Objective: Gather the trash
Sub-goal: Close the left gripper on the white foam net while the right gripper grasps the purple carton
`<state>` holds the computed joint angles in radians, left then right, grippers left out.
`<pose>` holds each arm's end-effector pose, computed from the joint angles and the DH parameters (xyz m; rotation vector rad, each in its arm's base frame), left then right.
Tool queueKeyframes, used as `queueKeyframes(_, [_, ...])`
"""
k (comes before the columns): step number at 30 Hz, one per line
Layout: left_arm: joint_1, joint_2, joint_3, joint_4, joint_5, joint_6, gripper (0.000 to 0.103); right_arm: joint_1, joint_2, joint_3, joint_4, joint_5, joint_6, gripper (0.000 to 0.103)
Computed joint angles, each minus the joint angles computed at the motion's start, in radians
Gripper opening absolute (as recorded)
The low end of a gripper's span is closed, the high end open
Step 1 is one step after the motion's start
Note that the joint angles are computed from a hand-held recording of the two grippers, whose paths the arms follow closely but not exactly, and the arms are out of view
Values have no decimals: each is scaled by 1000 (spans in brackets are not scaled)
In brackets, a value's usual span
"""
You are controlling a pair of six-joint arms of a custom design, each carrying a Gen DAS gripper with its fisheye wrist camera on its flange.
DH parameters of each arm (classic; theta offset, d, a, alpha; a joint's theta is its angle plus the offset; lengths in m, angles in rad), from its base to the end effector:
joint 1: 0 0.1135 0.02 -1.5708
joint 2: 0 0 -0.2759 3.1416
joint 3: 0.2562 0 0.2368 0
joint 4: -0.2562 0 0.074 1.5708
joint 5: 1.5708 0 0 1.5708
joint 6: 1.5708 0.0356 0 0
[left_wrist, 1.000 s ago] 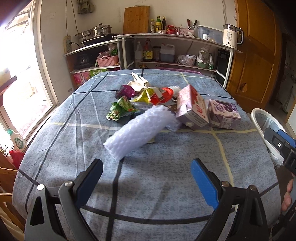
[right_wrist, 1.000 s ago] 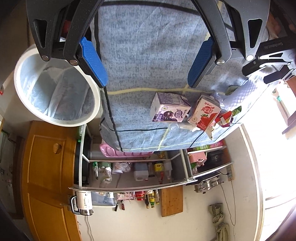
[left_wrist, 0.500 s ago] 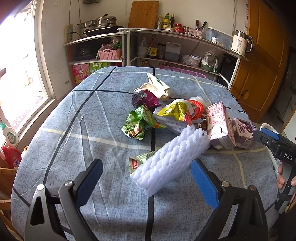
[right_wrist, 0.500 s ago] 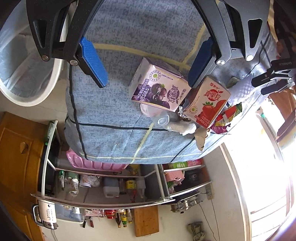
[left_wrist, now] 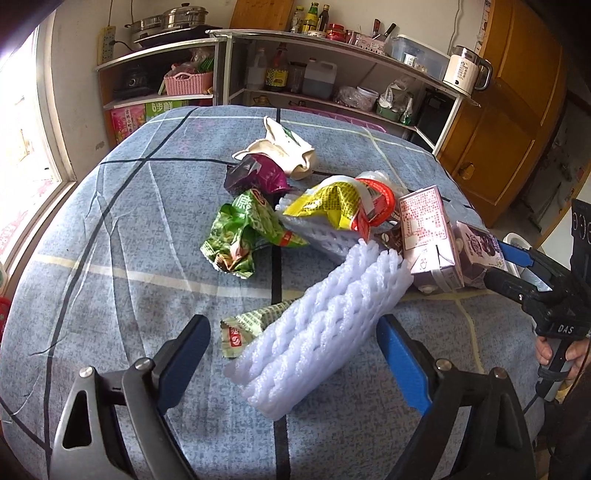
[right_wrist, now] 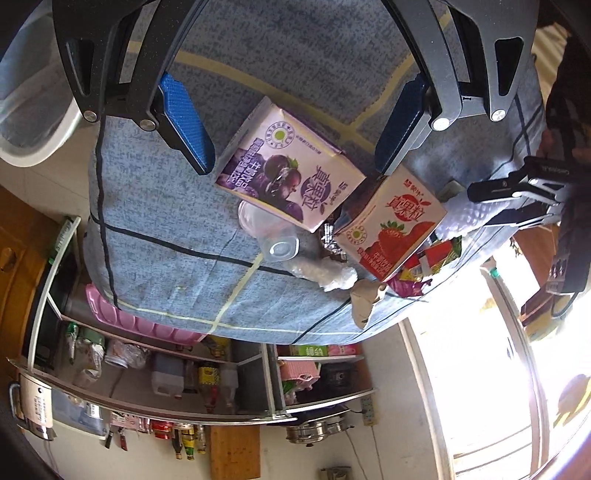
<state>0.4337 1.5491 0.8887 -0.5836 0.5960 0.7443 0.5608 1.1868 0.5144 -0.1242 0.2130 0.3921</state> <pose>0.2488 0.0932 0.1982 0.5150 2.4659 -0.4121 0.1812 0.1049 0.1958 -0.0960 2.3529 0.2164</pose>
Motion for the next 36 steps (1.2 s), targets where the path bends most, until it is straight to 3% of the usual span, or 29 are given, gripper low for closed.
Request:
queueKeyframes(4, [14,27,31,-46,23,22,93,52,-1,28,-75,2,-62,89])
queueKeyframes(8, [16,34,43,-58,23,32,93,44,-1,58,-112,124,-95,89])
queueKeyframes(12, [2,36,43,-63,13,53,93,-52,41,90,-93,-28,-178,89])
queueKeyframes(19, [-3,59,48,-66,-6,56,93,-67,104,93,-47,-121,-203,89])
queueKeyframes(25, [-13,59,46,-52,-1,54,92,0,68,60,-55,-84,-158,88])
queueKeyframes(27, [-14,64,53,-60,17,49,88,1,80,54,-29,-54,-126,86])
queueKeyframes(29, [-13,72,65,-78,27,54,83,-9,92,50,-11,-52,-98,69])
queueKeyframes(36, [-18,33,26,-42,26,82,67,33,66,31,-14,-9,-33,66])
